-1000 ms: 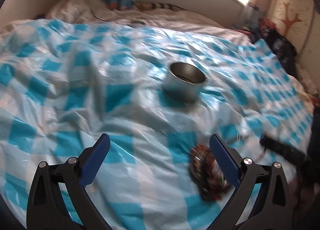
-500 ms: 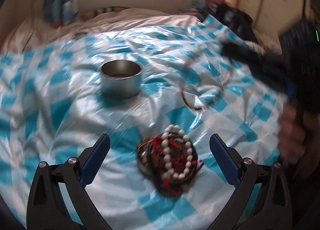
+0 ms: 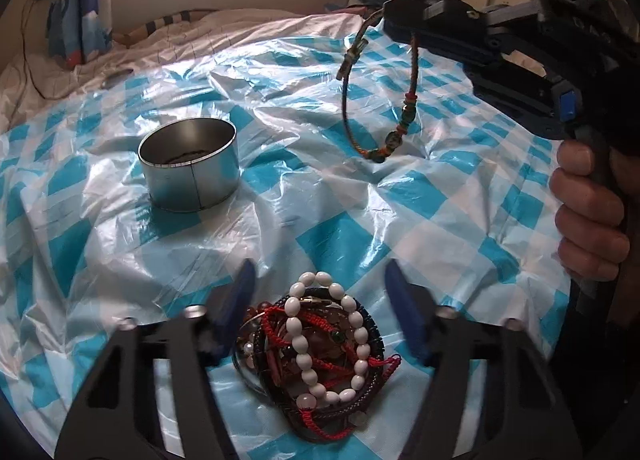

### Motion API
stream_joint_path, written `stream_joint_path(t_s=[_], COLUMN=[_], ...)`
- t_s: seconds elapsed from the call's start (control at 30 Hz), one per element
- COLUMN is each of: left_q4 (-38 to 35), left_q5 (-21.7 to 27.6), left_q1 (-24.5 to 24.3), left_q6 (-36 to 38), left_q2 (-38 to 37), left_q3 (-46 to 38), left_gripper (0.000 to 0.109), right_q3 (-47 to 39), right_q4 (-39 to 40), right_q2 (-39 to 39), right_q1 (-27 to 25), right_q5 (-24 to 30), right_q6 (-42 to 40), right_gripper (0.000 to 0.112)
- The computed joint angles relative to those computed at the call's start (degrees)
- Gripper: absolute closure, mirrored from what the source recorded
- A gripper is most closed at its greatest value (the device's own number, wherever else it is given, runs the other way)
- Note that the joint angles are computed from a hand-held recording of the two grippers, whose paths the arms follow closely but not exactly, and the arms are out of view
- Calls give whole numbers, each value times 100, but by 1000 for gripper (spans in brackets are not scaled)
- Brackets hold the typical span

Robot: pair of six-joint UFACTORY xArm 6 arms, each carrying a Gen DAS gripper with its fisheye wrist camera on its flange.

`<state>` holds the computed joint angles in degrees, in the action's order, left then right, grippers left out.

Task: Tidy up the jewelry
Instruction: 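Grasp and lift a beaded cord bracelet with the right tool while the left grasps a white-bead bracelet, then carry both bracelets over the silver tin and open both tools to drop them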

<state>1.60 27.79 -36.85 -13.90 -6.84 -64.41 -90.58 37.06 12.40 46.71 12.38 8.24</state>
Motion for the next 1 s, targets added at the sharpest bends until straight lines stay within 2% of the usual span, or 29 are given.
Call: stream_joint_path(t_s=[0.1, 0.23, 0.4, 0.53, 0.67, 0.77, 1.0], left_q4=[-525, -148, -610, -1948, -3008, -3368, -2988], left_q5=[-93, 3, -192, -633, -840, -927, -1041], left_q1=[20, 31, 94, 127, 179, 261, 633], left_q6=[426, 77, 257, 1100, 1748, 1963, 1665], left_q2=[-5, 6, -116, -297, -404, -409, 36], left_q3=[67, 42, 172, 366, 414, 324, -414], left_gripper=[76, 102, 102, 102, 102, 102, 102], right_q3=[2, 46, 68, 105, 100, -83, -965], right_q4=[-35, -116, -191, -204, -291, -306, -171], right_q2=[12, -9, -13, -35, -24, 114, 767], right_q1=[5, -2, 2, 3, -8, -31, -173], right_q5=[2, -7, -15, -60, -80, -28, 212], right_q6=[36, 134, 203, 215, 302, 294, -2], right_gripper=[105, 105, 105, 105, 105, 105, 105])
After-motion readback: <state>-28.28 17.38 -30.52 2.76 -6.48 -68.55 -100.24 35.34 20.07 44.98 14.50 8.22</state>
